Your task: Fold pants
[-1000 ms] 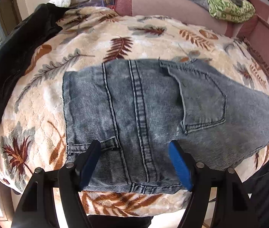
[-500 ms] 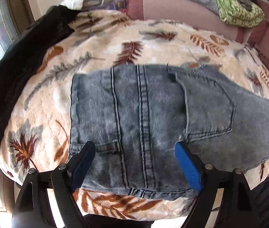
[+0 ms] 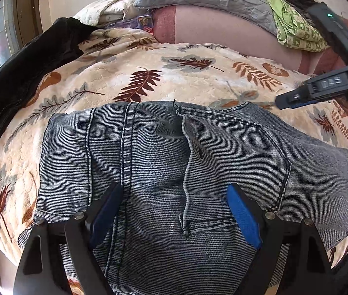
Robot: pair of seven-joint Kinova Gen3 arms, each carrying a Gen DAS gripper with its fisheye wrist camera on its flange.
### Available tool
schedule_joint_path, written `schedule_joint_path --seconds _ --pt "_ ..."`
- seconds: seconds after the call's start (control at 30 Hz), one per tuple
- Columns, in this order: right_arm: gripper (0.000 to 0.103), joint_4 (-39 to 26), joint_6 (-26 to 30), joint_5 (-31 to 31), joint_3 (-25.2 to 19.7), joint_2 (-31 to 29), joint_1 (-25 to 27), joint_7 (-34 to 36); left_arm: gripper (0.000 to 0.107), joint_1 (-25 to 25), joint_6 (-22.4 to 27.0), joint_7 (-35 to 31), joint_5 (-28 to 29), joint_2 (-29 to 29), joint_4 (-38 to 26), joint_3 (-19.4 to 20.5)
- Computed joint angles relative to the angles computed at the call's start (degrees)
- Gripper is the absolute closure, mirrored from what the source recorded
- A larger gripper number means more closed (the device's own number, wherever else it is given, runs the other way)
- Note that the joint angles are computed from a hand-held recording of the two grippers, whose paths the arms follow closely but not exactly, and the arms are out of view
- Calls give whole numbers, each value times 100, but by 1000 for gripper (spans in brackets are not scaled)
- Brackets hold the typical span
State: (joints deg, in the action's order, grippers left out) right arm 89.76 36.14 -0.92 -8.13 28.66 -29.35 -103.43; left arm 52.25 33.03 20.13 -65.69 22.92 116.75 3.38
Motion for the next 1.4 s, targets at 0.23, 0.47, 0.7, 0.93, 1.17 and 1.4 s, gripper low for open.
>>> schedule_joint_path --seconds 0.23,0.47,0.7,0.93,1.17,1.4 --pt "97 -1025 734 613 -43 874 -346 -55 21 44 38 194 -252 12 83 32" --pt "101 -794 471 2015 1080 828 -1673 -1004 21 94 326 64 -152 117 -29 148" --pt "95 -340 86 2688 1130 706 -1810 -2027 20 166 369 92 -212 134 -6 119" --pt "94 796 -1065 1776 458 -257 -904 -2425 20 171 473 99 -231 163 -27 175" --pt "95 1179 -1527 638 -113 82 -65 -1634 20 233 637 64 -230 244 -95 194" --pt "87 2619 -2507 -277 -470 -1112 589 -1009 20 296 762 202 -313 288 -106 198"
